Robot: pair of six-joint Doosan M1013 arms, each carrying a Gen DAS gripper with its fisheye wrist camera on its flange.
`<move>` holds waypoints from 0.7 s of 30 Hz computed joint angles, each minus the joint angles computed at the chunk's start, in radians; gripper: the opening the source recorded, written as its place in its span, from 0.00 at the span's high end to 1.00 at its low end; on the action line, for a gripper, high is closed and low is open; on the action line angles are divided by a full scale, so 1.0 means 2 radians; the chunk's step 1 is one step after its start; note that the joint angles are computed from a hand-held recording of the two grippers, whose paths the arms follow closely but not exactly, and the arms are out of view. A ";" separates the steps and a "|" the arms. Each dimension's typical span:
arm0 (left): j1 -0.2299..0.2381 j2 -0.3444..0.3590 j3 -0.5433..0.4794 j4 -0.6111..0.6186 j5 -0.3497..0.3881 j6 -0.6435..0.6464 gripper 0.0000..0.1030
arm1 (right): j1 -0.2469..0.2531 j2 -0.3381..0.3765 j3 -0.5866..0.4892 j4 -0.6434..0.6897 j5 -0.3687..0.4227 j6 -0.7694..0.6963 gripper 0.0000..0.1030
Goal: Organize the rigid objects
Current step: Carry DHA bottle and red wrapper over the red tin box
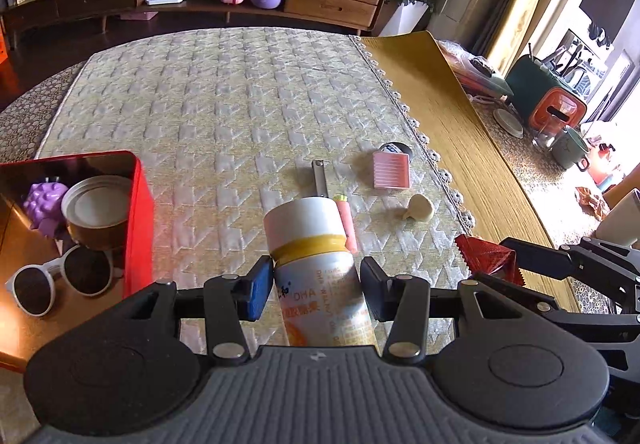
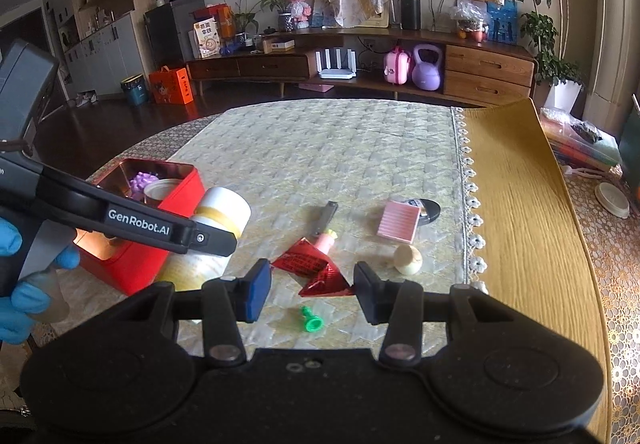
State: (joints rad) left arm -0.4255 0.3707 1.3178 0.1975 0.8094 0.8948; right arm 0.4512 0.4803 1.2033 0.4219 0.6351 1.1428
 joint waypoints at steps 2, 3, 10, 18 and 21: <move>0.004 -0.010 0.010 0.003 -0.002 -0.003 0.54 | 0.005 -0.001 -0.003 0.002 0.001 -0.006 0.57; 0.006 -0.015 0.016 0.004 -0.003 -0.005 0.54 | 0.008 -0.001 -0.004 0.002 0.001 -0.009 0.57; 0.022 -0.046 0.048 0.030 -0.011 -0.027 0.54 | 0.030 0.005 -0.019 0.006 0.010 -0.027 0.57; 0.045 -0.068 0.070 0.060 -0.002 -0.043 0.54 | 0.055 0.024 -0.050 0.001 0.020 -0.035 0.57; 0.053 -0.073 0.074 0.073 0.003 -0.046 0.54 | 0.063 0.034 -0.065 -0.002 0.029 -0.038 0.57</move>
